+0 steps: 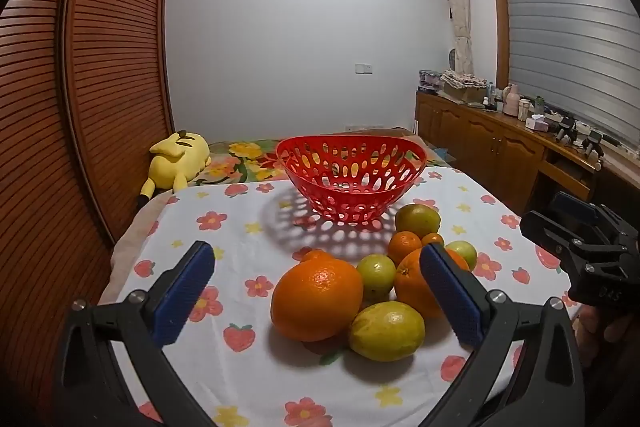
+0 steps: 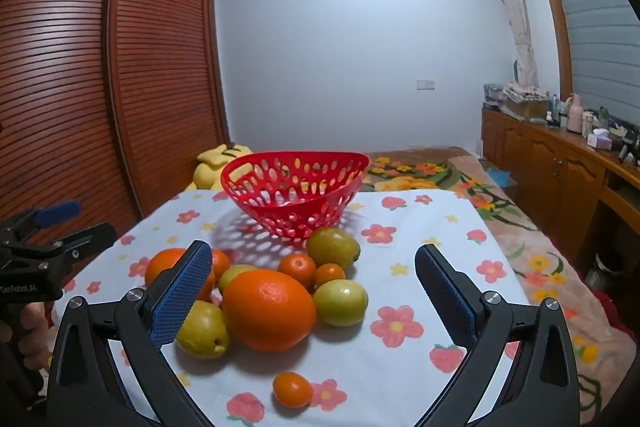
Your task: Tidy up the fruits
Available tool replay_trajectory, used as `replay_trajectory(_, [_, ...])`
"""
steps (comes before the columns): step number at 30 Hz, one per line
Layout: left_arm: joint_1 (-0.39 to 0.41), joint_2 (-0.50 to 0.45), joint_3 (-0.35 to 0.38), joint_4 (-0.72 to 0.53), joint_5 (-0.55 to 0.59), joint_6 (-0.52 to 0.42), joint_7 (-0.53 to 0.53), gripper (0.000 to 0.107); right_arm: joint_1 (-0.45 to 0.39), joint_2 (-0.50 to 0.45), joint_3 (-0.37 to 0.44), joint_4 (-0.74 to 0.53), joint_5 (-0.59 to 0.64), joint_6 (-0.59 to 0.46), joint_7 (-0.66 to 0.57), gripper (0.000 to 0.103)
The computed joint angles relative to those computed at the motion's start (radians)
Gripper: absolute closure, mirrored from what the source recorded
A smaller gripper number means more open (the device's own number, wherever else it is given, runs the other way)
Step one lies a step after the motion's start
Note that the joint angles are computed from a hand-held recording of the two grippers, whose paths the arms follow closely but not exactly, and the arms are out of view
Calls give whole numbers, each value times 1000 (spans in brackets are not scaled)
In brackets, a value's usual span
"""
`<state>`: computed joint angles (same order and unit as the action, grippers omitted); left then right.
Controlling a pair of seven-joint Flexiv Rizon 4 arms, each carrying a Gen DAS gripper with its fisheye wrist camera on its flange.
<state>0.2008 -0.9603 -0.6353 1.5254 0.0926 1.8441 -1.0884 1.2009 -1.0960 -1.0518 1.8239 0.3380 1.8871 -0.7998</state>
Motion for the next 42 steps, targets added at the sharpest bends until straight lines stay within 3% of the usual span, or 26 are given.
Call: replay_trajectory(42, [11,-1,-12,6,29,18,-21,4,25,-10,-36,19,-22,-23,39,0])
